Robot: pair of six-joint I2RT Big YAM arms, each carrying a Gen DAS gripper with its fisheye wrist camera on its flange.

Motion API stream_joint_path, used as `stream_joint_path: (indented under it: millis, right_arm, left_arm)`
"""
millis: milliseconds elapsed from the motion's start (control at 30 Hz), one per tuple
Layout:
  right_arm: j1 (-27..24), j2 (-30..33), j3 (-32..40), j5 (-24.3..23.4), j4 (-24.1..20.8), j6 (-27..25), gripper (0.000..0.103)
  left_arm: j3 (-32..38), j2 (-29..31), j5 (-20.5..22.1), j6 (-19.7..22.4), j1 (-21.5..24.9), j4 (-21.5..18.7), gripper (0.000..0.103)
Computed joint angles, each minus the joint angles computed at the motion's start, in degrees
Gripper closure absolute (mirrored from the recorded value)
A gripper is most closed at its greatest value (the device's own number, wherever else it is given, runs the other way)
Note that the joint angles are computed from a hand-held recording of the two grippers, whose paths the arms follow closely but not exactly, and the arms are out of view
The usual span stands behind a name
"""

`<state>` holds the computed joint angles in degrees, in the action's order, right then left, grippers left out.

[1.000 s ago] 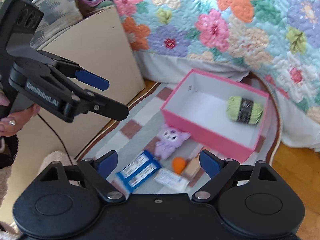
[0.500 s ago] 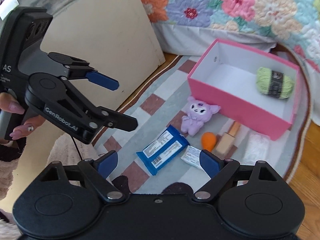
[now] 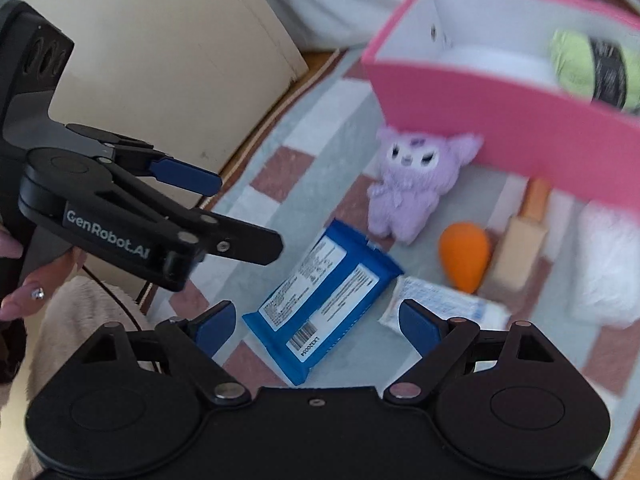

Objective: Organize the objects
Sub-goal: 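Lower the left tool onto the blue wet-wipe pack and close it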

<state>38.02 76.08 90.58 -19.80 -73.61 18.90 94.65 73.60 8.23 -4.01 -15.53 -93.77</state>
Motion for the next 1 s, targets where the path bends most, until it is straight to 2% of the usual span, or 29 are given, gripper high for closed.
stream_joint_path:
  millis: [300, 367, 433, 533, 600, 700, 767, 833, 1000]
  right_arm:
    - [3.3, -1.2, -9.7, -0.2, 8.8, 8.2, 0.012]
    - [3.8, -3.0, -11.8, 1.0, 12.3, 9.7, 0.011]
    - [4.3, -3.0, -11.7, 1.8, 12.2, 9.0, 0.012]
    - [5.1, -3.5, -12.3, 3.0, 13.6, 9.4, 0.012]
    - [5.8, -3.4, -12.5, 3.4, 13.8, 9.8, 0.012]
    - [6.9, -3.8, -12.8, 5.5, 14.2, 8.9, 0.011]
    - [7.4, -3.7, -12.5, 6.5, 14.0, 8.4, 0.011]
    - [7.8, -3.8, -12.6, 8.0, 13.6, 7.5, 0.011]
    - [9.4, -3.1, -12.3, 12.0, 12.8, 2.9, 0.010]
  left_arm:
    - [-10.9, -3.6, 5.2, -4.3, 1.9, 7.5, 0.011]
    - [-12.6, -4.1, 6.7, -6.3, 2.5, 8.5, 0.011]
    - [-14.2, -4.7, 7.8, -7.8, 3.0, 10.2, 0.011]
    - [-15.7, -5.1, 8.0, -9.6, 3.0, 10.8, 0.018]
    - [-16.7, -5.3, 9.2, -10.5, 3.1, 10.7, 0.032]
    - [-18.0, -6.1, 11.4, -13.0, 3.4, 11.5, 0.045]
    - [-18.4, -6.6, 13.6, -14.5, 3.8, 11.7, 0.049]
    - [-19.3, -7.1, 16.4, -17.0, 4.4, 12.1, 0.050]
    - [-20.6, -8.4, 18.2, -22.0, 4.8, 12.9, 0.051]
